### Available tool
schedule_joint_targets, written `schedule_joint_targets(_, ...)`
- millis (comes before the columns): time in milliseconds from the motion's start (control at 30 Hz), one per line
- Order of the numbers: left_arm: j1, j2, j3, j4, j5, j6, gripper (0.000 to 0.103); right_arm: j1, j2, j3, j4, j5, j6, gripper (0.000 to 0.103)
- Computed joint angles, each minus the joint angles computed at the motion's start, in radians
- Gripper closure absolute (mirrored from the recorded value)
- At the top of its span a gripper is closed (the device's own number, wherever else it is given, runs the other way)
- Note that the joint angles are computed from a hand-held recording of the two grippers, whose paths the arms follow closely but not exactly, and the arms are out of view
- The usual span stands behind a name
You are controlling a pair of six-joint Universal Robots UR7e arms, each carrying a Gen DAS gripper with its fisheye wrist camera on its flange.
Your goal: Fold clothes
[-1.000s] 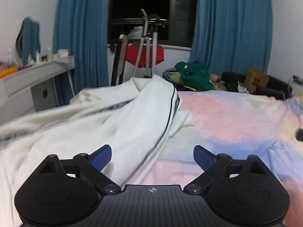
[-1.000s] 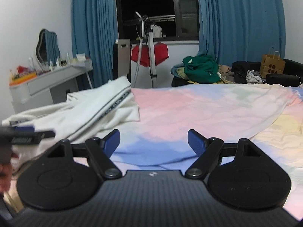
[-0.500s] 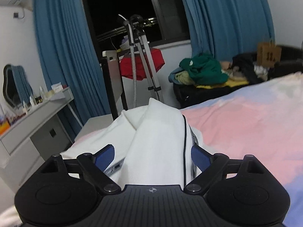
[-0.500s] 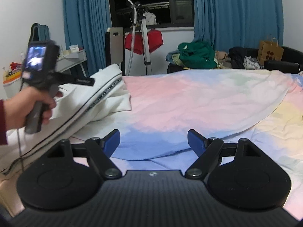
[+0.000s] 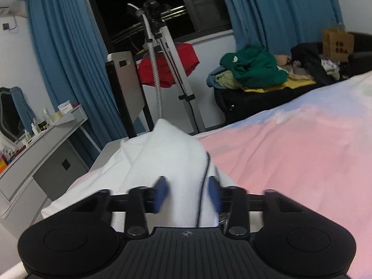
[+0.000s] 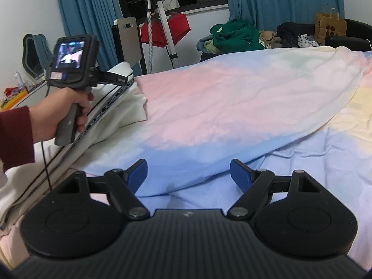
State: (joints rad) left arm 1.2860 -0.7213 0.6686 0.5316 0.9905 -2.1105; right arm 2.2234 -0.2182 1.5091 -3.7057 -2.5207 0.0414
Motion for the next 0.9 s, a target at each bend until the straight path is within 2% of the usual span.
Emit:
schedule_joint_targets(100,-0.011,-0.002,0.015,-0.004,-0.02,-0.003,0.09,-0.001,-0.002,0.007,-0.002,0.003,0.008,0.023)
schedule_joint_targets(200,-0.016,-0.04,0.066,-0.004,-0.005,-0.012,0.097,0.002,-0.005,0.013,-0.023,0.008,0.006,0.023)
schedule_joint_targets(300,-0.022,-0.095,0.128,0.008,0.033,-0.04,0.098,0.002,-0.004,0.012,-0.041,0.01,-0.007,0.023)
schedule_joint_targets(400,-0.036,-0.161,0.182,0.075,0.091,-0.117,0.099,-0.004,-0.011,0.022,-0.033,0.018,0.019,0.023)
schedule_joint_targets(600,-0.07,-0.378,0.401,0.168,0.243,-0.22,0.1,-0.015,-0.017,0.033,-0.052,0.021,0.066,0.023)
schedule_joint_targets(700,-0.074,-0.519,0.538,0.198,0.315,-0.231,0.1,-0.017,-0.024,0.051,-0.085,0.025,0.087,0.023)
schedule_joint_targets(800,-0.047,-0.636,0.656,0.262,0.382,-0.237,0.1,-0.014,-0.023,0.062,-0.141,0.033,0.089,0.023)
schedule_joint_targets(900,0.015,-0.708,0.746,0.298,0.425,-0.264,0.099,-0.013,-0.031,0.085,-0.165,0.072,0.104,0.023)
